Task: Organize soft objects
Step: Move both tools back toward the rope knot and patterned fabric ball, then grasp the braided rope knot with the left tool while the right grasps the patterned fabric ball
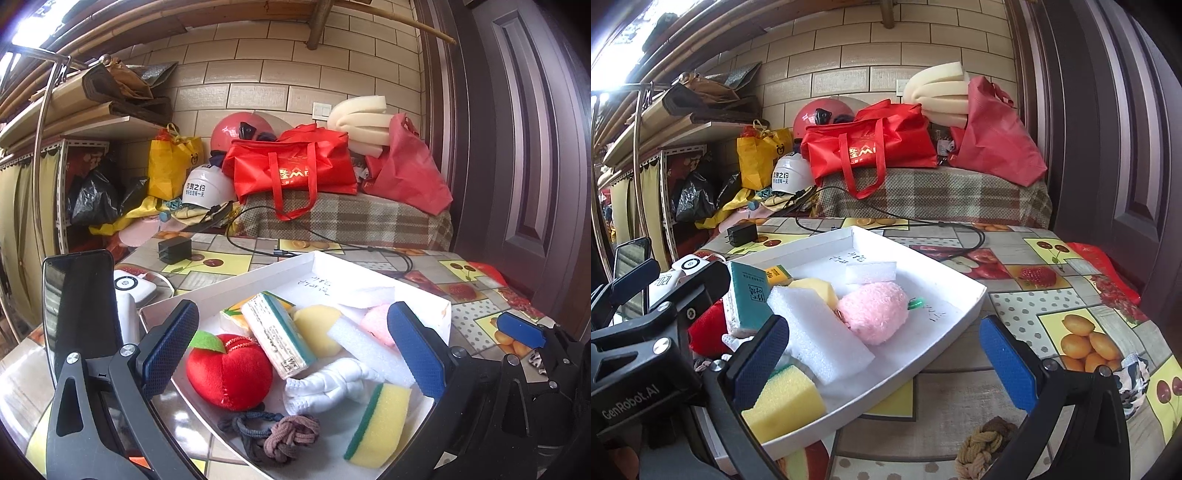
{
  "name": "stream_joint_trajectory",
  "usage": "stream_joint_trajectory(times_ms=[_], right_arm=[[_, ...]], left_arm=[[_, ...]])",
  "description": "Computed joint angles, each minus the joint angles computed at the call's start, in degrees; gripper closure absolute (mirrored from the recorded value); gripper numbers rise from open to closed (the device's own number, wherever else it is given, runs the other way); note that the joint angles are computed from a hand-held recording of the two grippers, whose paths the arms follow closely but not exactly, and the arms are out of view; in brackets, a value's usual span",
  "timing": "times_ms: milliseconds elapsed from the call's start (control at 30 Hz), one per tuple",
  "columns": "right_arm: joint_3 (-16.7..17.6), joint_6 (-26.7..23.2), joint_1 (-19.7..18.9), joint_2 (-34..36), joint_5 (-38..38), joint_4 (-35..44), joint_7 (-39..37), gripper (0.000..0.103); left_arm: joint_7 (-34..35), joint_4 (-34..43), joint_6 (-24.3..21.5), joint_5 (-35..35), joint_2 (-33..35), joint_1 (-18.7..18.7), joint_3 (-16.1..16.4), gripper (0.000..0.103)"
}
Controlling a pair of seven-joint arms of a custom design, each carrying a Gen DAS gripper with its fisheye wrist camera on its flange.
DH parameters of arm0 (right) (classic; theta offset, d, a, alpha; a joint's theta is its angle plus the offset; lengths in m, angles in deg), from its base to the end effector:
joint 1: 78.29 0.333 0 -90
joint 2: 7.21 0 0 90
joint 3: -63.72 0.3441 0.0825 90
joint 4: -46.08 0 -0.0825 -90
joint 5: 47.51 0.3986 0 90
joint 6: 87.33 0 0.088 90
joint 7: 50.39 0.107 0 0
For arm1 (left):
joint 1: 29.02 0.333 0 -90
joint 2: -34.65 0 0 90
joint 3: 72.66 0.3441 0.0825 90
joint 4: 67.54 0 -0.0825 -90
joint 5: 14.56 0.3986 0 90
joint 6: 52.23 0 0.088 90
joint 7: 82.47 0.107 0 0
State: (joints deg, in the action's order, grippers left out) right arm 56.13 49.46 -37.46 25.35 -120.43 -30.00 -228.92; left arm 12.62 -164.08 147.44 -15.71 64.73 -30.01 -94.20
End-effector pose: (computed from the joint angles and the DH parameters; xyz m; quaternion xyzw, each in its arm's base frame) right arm 0.6490 0.4474 0.4860 -0.5295 0.6374 -0.4452 0.3393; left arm 0.7035 -0.2200 0.4904 -0.4805 0.6313 -0.5250 0.3081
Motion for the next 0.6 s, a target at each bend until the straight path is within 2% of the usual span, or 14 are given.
stream_joint_trajectory(times_ms=[133, 267, 367, 400, 467, 533, 567, 600], right_arm=[[-0.2, -1.6, 0.7, -2.3, -1.0, -3.3, 3.5, 0.0], [-0.4, -5.1, 2.3, -8.2, -9.0, -11.8, 15.2, 0.0], [0.7, -8.5, 2.6, -13.3, -13.8, -18.7, 22.4, 0.0], [1.4, -9.5, 2.1, -14.8, -13.5, -20.6, 23.0, 0.0], [2.8, -10.5, 0.3, -17.3, -10.0, -23.7, 22.2, 0.0], [4.0, -9.1, -2.4, -20.4, -6.7, -27.3, 21.6, 0.0], [4.3, -8.6, -3.6, -22.4, -6.6, -29.9, 22.4, 0.0], [4.5, -7.4, -4.8, -24.2, -7.3, -32.4, 23.9, 0.0]], left_arm=[[-1.1, -1.9, 1.3, 1.6, -0.7, 1.9, -2.0, 0.0], [-7.6, -5.6, 5.9, 11.2, -1.0, 9.6, -9.4, 0.0], [-8.5, -8.3, 9.4, 12.1, -3.0, 7.4, -6.9, 0.0], [-10.1, -8.6, 9.8, 15.2, -3.0, 8.4, -7.7, 0.0], [-14.0, -8.4, 7.8, 22.7, -2.7, 11.0, -10.2, 0.0], [-15.2, -8.0, 3.9, 27.2, -2.8, 12.2, -11.9, 0.0], [-17.5, -7.3, 1.6, 32.6, -1.9, 14.8, -15.0, 0.0], [-19.5, -6.3, -0.4, 38.7, 0.0, 18.9, -20.0, 0.0]])
